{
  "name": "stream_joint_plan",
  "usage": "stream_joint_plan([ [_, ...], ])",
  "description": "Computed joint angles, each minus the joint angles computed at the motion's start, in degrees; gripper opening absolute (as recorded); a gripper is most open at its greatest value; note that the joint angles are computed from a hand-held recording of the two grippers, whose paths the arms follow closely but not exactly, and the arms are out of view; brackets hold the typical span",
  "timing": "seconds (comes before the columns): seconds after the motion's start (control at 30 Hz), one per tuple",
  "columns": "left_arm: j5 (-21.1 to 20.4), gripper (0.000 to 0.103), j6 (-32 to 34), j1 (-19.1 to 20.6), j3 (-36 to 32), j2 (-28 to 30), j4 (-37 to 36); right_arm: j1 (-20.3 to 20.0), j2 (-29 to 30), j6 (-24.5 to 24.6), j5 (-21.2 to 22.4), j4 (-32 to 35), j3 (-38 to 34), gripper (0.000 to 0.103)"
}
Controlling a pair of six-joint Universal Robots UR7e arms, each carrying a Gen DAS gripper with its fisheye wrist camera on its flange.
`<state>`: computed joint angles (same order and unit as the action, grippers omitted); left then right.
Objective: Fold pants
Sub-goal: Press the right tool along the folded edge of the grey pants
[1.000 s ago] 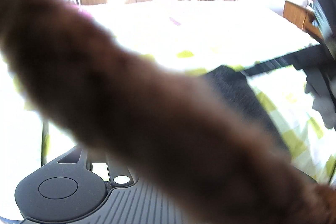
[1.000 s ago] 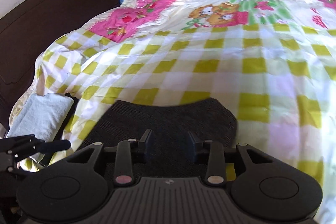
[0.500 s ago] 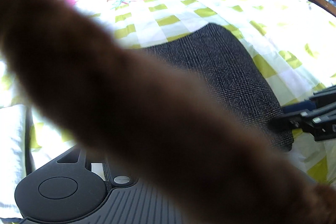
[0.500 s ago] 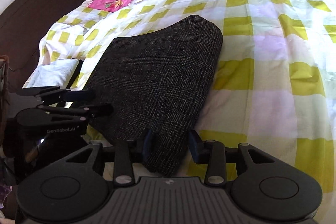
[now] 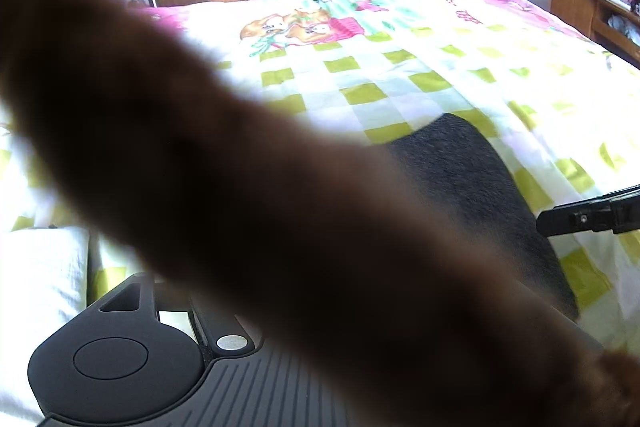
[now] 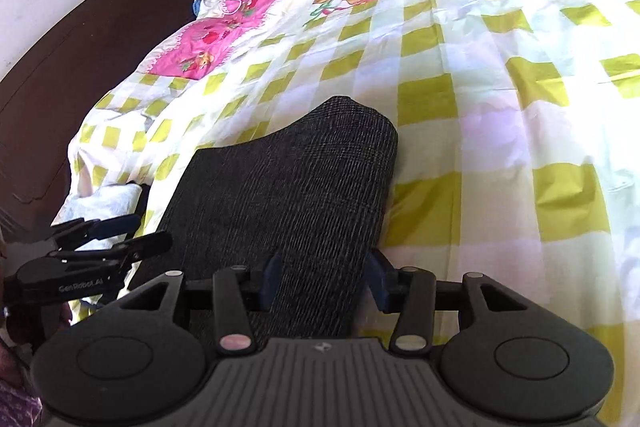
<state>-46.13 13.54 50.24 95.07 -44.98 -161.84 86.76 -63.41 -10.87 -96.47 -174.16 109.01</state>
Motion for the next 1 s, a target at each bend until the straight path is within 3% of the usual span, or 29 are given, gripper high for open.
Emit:
stream_joint_plan([
  [0.2, -7.54, 0.073, -4.04, 4.61, -5.92, 1.76, 7.21, -0.73, 2.35, -1.37, 1.62, 2.02, -2.53, 0.081],
  [0.3, -11.29, 0.083, -5.9, 6.01, -7.16, 2.52, 8.21, -0.68, 3.58, -2.47, 0.0, 3.4, -4.03, 0.081],
  [0.47, -12.28, 0.085, -6.99, 6.14, -6.21, 2.0, 8.83, -3.37, 0.9, -1.96, 5.72, 5.09, -2.03, 0.077],
  [0.6, -12.95, 0.091, -6.1, 6.21, -7.3, 2.62, 11.43, -3.7, 1.9, -1.56, 7.3, 4.32, -2.09, 0.078],
  [0.67, -13.09, 0.095, -6.19, 6.34, -8.85, 3.76, 12.62, -3.07, 2.86, -0.91, 6.17, 3.08, -2.41, 0.071],
  [0.73, -12.73, 0.095, -7.39, 6.24, -9.46, 4.43, 12.85, -2.74, 2.64, -0.52, 5.5, 3.38, -2.57, 0.058],
  [0.77, -12.15, 0.094, -7.51, 5.92, -9.15, 4.49, 12.35, -3.08, 1.92, -0.45, 6.71, 3.8, -2.42, 0.046],
  [0.8, -11.28, 0.094, -7.27, 5.4, -8.43, 4.43, 11.42, -3.26, 1.3, -0.36, 7.17, 4.49, -2.42, 0.042],
  [0.9, -11.54, 0.093, -8.13, 4.04, -6.77, 4.0, 10.96, -3.38, -0.71, -1.87, 4.8, 4.05, -1.89, 0.04],
  [1.0, -13.62, 0.093, -5.99, 2.63, -6.21, 5.03, 9.01, -4.73, -2.93, -0.33, 3.67, 3.09, -1.09, 0.04],
])
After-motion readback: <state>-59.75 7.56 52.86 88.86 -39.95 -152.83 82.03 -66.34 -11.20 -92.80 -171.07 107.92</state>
